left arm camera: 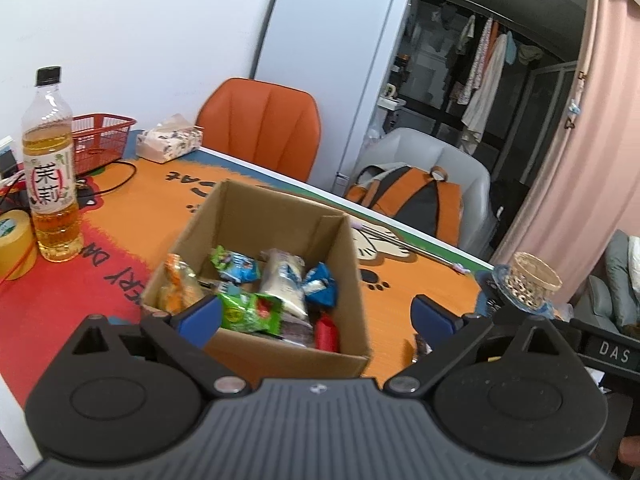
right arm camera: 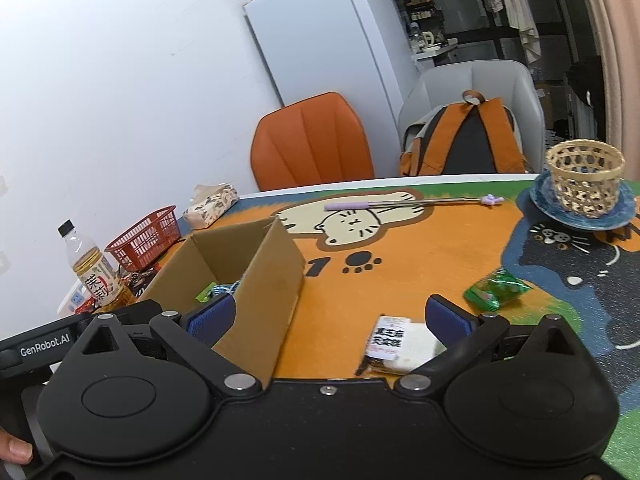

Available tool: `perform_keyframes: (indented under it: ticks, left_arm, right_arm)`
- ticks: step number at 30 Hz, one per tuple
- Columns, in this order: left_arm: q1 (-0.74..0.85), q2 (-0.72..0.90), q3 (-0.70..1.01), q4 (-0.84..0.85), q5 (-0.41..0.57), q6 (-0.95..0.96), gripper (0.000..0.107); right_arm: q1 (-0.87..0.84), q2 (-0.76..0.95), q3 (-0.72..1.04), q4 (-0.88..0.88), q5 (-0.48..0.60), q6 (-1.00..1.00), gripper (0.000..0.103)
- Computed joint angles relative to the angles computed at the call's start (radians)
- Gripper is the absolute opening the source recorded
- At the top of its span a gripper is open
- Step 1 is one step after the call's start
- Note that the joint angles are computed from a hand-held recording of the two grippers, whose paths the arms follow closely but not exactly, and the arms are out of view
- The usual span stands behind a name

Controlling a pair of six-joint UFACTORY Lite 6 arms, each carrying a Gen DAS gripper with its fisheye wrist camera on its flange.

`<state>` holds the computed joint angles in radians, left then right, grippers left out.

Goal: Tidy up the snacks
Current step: 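Withdraw both tools from box toward last snacks on the mat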

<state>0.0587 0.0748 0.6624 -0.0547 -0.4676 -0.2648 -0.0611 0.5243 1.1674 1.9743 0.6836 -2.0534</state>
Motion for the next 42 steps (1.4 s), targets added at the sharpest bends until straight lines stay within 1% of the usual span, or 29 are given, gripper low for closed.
perform_keyframes:
  ticks: [8,10,13,18,26,34,42]
  left_arm:
    - [-0.081,0.008,-0.001,-0.053,-0.016,0.026,0.1]
    - [-0.102,0.01,-0.003,-0.1,-0.029,0.045,0.1]
    - [-0.115,0.021,0.009,-0.082,-0.019,0.01,0.1]
    - [-0.158,0.04,0.01,-0.103,-0.053,0.011,0.099]
    - [-0.207,0.102,0.045,-0.108,-0.079,0.007,0.098]
    - [-0.254,0.196,0.123,-0.138,-0.077,0.018,0.098]
    - [-0.28,0.312,0.226,-0.167,-0.059,0.044,0.098]
  right_arm:
    - [-0.062,-0.002,-0.019,-0.02,0.028,-0.006,0.103]
    - [-0.076,0.003,-0.018,-0.025,0.033,-0.008,0.103]
    - [-0.093,0.011,-0.014,-0.031,0.038,-0.009,0.103]
    - [-0.125,0.03,-0.002,-0.045,0.057,-0.009,0.103]
    - [-0.167,0.069,0.029,-0.057,0.066,0.003,0.101]
    - [-0.202,0.119,0.081,-0.086,0.065,0.015,0.101]
    - [-0.226,0.2,0.173,-0.129,0.057,0.061,0.097]
